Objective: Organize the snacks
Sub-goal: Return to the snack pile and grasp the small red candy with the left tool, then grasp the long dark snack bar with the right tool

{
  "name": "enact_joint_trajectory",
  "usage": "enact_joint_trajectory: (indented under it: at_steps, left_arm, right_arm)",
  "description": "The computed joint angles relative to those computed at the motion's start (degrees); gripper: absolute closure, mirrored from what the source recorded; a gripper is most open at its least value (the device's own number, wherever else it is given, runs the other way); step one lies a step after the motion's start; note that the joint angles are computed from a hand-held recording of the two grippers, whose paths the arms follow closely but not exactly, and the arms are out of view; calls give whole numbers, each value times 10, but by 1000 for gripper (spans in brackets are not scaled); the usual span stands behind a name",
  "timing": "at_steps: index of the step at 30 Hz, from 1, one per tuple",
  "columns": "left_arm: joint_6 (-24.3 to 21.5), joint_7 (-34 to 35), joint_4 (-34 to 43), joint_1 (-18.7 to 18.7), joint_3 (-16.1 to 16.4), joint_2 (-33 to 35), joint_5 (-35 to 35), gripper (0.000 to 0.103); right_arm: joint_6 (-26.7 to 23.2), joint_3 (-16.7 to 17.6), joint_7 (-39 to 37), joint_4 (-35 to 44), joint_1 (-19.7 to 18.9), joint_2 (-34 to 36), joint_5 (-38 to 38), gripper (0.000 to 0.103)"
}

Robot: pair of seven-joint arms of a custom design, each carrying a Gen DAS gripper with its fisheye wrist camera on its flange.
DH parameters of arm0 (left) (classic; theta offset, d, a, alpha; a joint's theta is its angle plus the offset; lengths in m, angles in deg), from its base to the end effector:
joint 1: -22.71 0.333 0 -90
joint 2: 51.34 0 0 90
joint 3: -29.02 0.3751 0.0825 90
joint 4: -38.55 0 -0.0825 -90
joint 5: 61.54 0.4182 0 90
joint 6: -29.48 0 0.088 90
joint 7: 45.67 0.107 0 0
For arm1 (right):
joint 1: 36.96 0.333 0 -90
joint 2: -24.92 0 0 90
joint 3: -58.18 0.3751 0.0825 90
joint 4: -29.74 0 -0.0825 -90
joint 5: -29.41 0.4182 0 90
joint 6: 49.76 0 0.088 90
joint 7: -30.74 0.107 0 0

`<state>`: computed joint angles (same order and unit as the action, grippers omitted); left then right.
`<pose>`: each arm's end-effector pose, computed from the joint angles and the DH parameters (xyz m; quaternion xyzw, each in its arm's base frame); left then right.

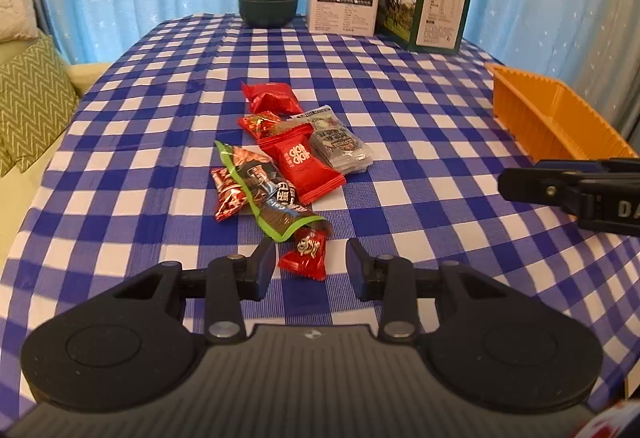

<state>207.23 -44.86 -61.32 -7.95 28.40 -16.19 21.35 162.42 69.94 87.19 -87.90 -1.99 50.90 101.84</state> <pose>0.5753 -0.4454 0.2845 -0.5050 0.7747 -0.3342 0.1818 0.5171 0.3484 0.3285 -0.6022 0.6703 -0.2290 0.3683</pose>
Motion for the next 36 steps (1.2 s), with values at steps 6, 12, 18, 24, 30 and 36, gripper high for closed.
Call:
enact_joint_trajectory:
  at_steps: [6,12,18,24,30,36]
  left_arm:
    - [3,55,21,4,-5,26,-49,69]
    - [-1,116,19,0,-2,32,-106,79]
    - [-8,165,-6,-11,9,15,-155,86]
    - [0,144,-37,-25,34,-12,-143,87]
    - [2,157,-69,-5,18,-28,-157,87]
    - [10,124,-69,-18,40,-25,-141,80]
  right_arm:
    - [-8,-1,-14,11,0,5,12,50]
    - [-17,-1,-20,21,-1,8,15,50]
    - [-20,-1,-13,22,-2,7,10,50]
    - [-26,-3,-7,24,0,7,-3,50]
    - [-34,-6,-19,33,6,11,4,50]
    - [-42,-7,-41,50,11,19,17,50]
